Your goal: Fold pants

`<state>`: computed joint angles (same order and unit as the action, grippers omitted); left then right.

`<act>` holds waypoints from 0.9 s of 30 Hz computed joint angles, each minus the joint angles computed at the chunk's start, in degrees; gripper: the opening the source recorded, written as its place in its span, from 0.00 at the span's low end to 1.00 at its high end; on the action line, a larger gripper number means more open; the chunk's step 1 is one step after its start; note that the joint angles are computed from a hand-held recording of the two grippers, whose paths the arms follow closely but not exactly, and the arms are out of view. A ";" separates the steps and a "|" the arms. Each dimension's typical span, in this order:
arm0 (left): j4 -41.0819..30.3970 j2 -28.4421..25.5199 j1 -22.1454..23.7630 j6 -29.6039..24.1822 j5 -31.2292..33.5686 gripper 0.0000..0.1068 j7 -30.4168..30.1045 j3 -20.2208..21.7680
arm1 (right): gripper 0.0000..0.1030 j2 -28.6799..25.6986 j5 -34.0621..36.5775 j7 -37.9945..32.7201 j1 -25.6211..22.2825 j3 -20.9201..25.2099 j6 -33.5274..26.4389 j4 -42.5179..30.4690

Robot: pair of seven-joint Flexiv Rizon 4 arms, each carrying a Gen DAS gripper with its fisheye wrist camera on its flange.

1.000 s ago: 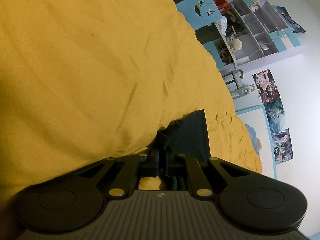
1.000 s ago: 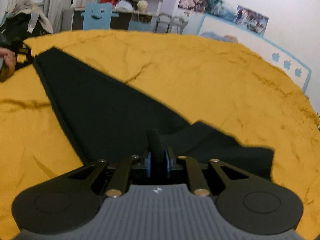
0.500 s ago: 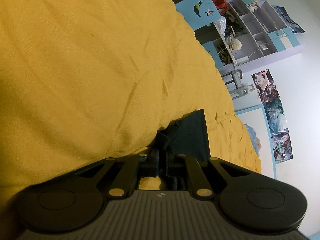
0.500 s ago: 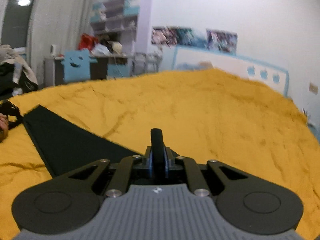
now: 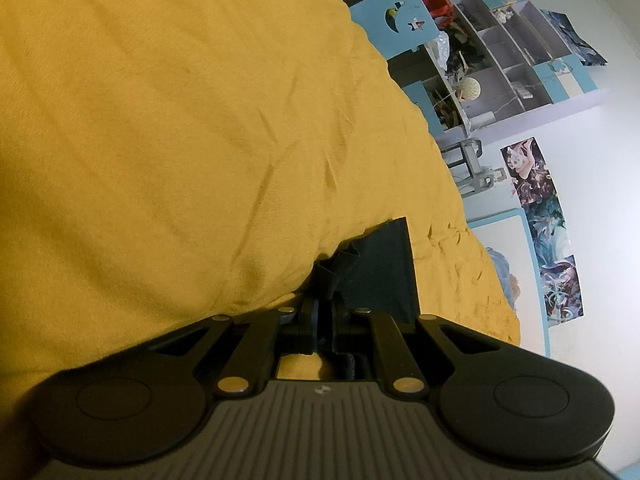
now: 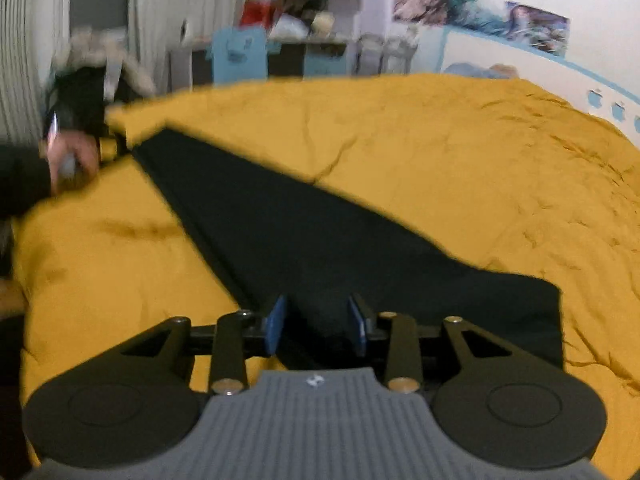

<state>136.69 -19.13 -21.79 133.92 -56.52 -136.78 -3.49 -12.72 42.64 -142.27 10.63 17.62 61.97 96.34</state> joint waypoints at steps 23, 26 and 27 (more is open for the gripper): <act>-2.54 2.38 1.74 -7.39 4.05 0.51 7.31 1.51 | 0.32 -11.66 -21.85 25.97 8.09 4.04 2.83 -10.60; -2.96 2.70 2.25 -9.06 4.29 0.31 6.51 1.62 | 0.32 -14.39 -25.06 28.47 11.67 3.63 2.58 -12.57; -3.18 2.87 1.45 -10.04 1.65 0.21 7.17 1.74 | 0.32 -15.63 -25.99 29.75 12.69 3.52 2.12 -13.61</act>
